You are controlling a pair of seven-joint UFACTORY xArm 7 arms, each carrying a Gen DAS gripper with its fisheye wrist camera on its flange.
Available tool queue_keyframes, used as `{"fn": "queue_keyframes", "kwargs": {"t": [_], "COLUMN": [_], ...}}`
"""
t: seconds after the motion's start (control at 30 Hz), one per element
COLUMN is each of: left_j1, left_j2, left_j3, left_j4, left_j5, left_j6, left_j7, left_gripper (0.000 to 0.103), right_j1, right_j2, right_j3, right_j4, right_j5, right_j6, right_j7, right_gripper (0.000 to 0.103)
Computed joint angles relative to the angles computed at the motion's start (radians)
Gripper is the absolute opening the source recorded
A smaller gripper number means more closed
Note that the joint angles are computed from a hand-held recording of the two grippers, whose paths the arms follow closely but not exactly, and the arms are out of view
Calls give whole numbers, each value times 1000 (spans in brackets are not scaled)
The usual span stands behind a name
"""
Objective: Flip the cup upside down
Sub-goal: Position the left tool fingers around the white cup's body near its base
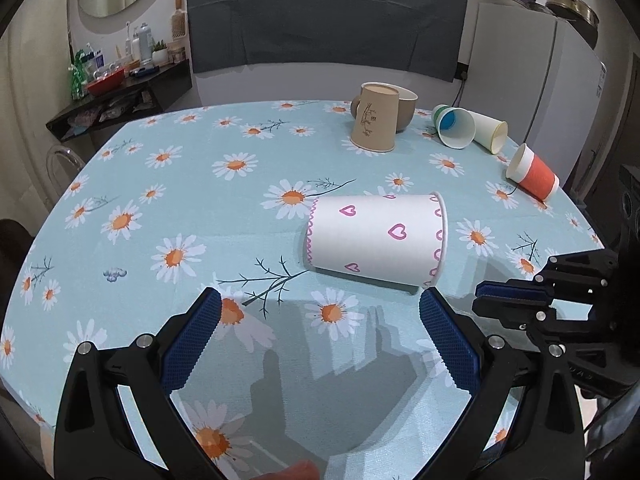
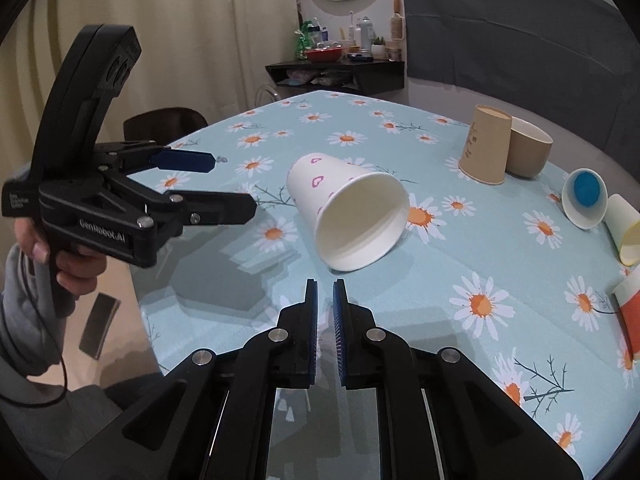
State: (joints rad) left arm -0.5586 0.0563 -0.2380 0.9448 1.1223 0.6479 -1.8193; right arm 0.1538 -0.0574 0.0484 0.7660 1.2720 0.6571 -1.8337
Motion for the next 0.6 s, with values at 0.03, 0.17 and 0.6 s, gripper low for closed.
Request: {"fn": "queue_keyframes", "kwargs": {"t": [0.03,0.17,0.6], "left_j1": [5,16,64], "left_j2": [-7,-17,66], "left_j3": [3,3,57], "left_j4": [-5,4,88], "left_j5": [-12,-33,-411], "left_j6": [-16,-31,-206], "left_j7": [-7,-19,107], "left_gripper": [97,97,97], "right_j1": [2,16,-16], "right_j2": [0,2,70], "right_j3": [3,14,13], "right_j4": [-2,-5,72], "right_j5": [1,111,-19], "right_j6": [-19,-144,-149], "right_j7": [-6,-87,6], "right_gripper": [14,75,86]}}
